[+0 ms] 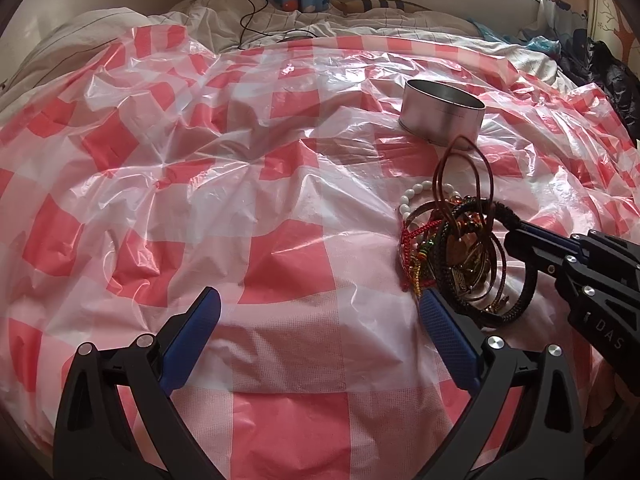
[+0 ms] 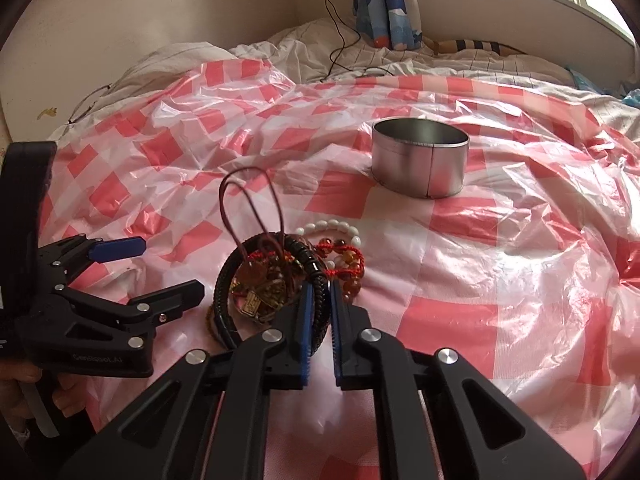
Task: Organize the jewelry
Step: 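Reach the right tool into the pile and grasp the black beaded bracelet, then lift the black bracelet toward the tin with the right tool while the left tool grasps red jewelry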
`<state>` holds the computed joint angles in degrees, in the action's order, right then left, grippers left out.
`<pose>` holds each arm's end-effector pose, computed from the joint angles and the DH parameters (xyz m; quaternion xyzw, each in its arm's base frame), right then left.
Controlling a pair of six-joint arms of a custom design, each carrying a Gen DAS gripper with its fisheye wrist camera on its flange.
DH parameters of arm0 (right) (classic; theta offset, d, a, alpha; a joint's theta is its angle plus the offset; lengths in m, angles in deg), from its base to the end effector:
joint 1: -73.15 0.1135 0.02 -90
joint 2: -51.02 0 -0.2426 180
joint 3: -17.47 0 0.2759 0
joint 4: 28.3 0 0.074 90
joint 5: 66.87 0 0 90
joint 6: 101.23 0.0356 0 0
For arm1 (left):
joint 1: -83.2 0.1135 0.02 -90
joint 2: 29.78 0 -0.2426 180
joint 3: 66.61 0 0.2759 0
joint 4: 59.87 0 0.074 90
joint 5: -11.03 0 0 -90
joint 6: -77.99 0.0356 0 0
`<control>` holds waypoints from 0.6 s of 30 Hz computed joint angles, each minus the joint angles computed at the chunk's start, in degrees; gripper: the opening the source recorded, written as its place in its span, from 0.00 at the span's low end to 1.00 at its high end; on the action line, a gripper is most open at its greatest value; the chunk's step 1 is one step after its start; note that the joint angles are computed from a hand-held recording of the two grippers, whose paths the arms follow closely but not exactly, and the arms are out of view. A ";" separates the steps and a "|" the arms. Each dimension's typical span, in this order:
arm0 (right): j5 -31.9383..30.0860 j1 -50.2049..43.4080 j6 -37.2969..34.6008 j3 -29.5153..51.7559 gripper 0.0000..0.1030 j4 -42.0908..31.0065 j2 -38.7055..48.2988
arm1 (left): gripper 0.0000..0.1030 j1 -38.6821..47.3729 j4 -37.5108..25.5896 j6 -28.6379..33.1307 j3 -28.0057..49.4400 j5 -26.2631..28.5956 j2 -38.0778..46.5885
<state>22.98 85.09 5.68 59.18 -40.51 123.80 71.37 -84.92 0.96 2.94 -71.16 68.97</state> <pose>0.2586 0.0548 0.1277 0.0393 0.9172 0.0999 0.3837 0.3529 -0.0789 0.1300 0.2243 0.9229 -0.0618 0.3069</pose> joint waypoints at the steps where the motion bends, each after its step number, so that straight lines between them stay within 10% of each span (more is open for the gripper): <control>1: 0.27 0.08 -0.05 -0.68 0.09 0.61 -1.48 | 0.93 0.26 0.21 -0.30 -0.06 0.22 -0.13; 12: -1.56 -7.50 3.37 -6.28 0.09 1.82 -15.69 | 0.93 0.88 2.96 2.19 -2.96 10.28 -3.99; 18: -5.42 -16.84 7.10 -5.01 0.09 -0.99 -10.49 | 0.93 -0.02 -7.28 7.34 3.80 20.37 1.25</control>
